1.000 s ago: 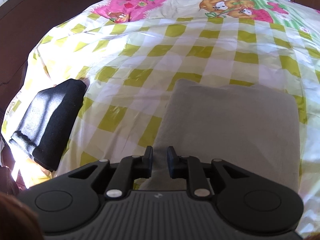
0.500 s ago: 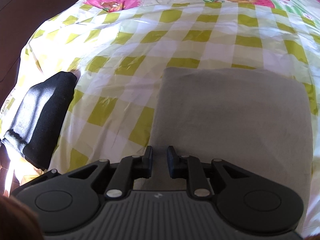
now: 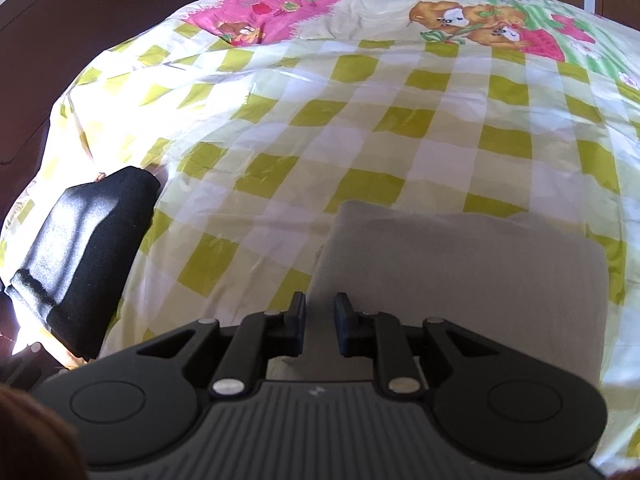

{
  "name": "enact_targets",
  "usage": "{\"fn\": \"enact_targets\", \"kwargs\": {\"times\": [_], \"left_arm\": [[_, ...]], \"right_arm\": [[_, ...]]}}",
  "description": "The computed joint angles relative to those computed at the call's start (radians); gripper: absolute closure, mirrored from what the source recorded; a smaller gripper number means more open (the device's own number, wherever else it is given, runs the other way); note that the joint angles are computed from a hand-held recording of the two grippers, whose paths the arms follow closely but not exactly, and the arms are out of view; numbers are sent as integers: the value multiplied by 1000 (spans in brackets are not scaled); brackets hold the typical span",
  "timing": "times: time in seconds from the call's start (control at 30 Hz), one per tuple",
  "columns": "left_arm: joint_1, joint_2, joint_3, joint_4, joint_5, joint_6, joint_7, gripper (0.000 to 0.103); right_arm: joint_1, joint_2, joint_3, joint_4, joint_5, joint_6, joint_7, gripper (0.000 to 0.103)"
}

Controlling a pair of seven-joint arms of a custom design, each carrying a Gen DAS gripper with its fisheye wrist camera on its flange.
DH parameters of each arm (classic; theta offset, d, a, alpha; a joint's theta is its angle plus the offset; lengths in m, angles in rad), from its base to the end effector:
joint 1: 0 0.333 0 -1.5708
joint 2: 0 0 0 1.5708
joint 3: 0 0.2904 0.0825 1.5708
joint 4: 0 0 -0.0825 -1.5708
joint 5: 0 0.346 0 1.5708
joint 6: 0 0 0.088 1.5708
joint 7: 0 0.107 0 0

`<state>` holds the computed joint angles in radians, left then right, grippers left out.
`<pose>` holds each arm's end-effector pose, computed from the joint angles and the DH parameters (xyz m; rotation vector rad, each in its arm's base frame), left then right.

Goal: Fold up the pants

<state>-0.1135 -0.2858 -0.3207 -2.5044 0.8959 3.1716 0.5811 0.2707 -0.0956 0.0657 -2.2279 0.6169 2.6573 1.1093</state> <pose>0.3697 -0.2569 0.4614 -1.3610 2.0183 -1.0109 0.4943 0.1564 0.4627 -2.0252 1.4556 -0.1354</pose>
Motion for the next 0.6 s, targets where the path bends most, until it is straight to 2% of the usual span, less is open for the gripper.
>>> {"fn": "enact_targets", "kwargs": {"times": [0.07, 0.13, 0.17, 0.3, 0.33, 0.47, 0.6], "left_arm": [[-24, -3, 27, -12, -18, 15, 23, 22], [10, -1, 1, -10, -3, 32, 9, 20], [-5, 8, 7, 2, -39, 21, 40, 19], [100, 145, -89, 118, 100, 20, -88, 19], [90, 180, -86, 144, 115, 4, -94, 19], [-13, 274, -26, 176, -116, -66, 112, 20], [-66, 304, 13, 185, -195, -96, 170, 17]], "right_arm": [[-2, 20, -1, 20, -13, -9, 2, 85], [-3, 42, -2, 38, -18, -5, -2, 85], [-3, 54, -2, 48, -16, -4, -5, 85], [0, 107, 1, 91, -23, 13, -4, 86], [1, 118, 2, 101, -30, 16, -4, 86], [-5, 163, -2, 150, -25, -2, -26, 87], [-22, 220, -3, 201, 33, -17, -42, 87]]}}
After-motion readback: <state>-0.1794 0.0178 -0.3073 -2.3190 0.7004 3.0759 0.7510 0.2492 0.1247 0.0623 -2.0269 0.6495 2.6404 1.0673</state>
